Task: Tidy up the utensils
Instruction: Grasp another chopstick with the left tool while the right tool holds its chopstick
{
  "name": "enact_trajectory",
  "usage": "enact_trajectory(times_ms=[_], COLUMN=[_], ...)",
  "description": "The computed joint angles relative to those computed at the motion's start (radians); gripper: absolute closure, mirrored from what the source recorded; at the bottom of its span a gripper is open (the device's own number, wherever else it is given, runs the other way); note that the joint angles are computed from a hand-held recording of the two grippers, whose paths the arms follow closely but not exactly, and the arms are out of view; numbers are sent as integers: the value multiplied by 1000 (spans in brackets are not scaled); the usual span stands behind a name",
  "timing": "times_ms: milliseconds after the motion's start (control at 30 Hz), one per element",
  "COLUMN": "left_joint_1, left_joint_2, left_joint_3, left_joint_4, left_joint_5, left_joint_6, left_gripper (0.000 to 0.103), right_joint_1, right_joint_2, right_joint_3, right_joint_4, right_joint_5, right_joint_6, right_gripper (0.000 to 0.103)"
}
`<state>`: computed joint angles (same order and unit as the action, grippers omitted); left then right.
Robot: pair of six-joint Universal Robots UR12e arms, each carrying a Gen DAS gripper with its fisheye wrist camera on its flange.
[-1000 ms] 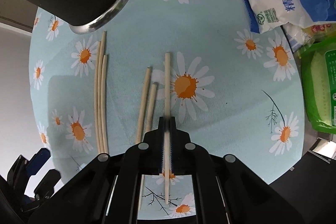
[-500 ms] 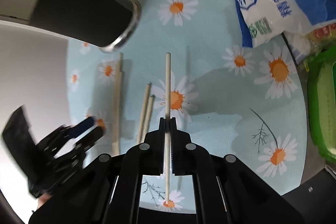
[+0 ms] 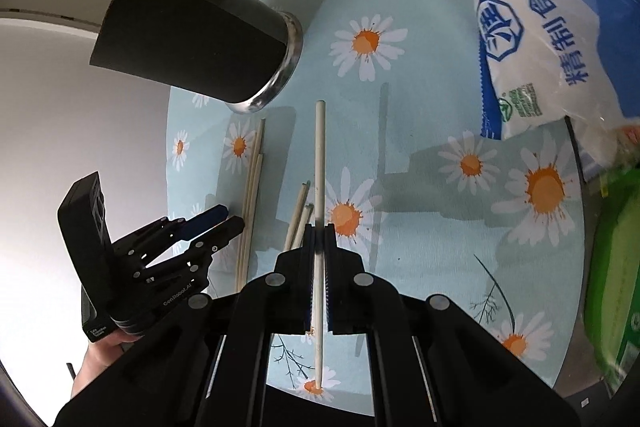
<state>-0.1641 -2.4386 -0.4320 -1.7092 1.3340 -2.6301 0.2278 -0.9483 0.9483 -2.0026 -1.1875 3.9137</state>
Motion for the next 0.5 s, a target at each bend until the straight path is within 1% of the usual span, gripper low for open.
enact_trajectory(times_ms=[100, 133, 167, 200, 233, 267, 333, 367, 500], left_joint_1=[-7, -11, -14, -17, -17, -19, -22, -22, -32], left_joint_2=[-5, -1, 2, 2, 1, -2, 3, 3, -32], left_joint_3=[10, 1, -7, -8, -6, -2, -13, -11, 57], left_joint_4=[0, 15, 29, 35, 31, 28, 42, 40, -7], left_joint_5=[20, 33, 46, 65, 62, 77, 95, 99, 122], left_joint_6=[1, 0, 1, 6, 10, 11, 21, 23, 22], left_gripper=[75, 75, 80, 81, 81, 87, 88, 88, 88], right_joint_1=[-2, -3, -3, -5, -7, -8, -11, -12, -15], right_joint_2=[-1, -1, 2, 1, -2, -4, -7, -8, -11], right_joint_3=[6, 7, 5, 9, 17, 21, 30, 33, 40], right_joint_4=[-1, 1, 0, -5, -12, -17, -22, -24, -34], right_joint_5=[11, 14, 13, 18, 27, 31, 40, 46, 64], right_joint_6=[-10, -15, -17, -19, -19, -21, -20, -21, -26], right_gripper=[98, 98, 98, 98, 98, 98, 98, 98, 98])
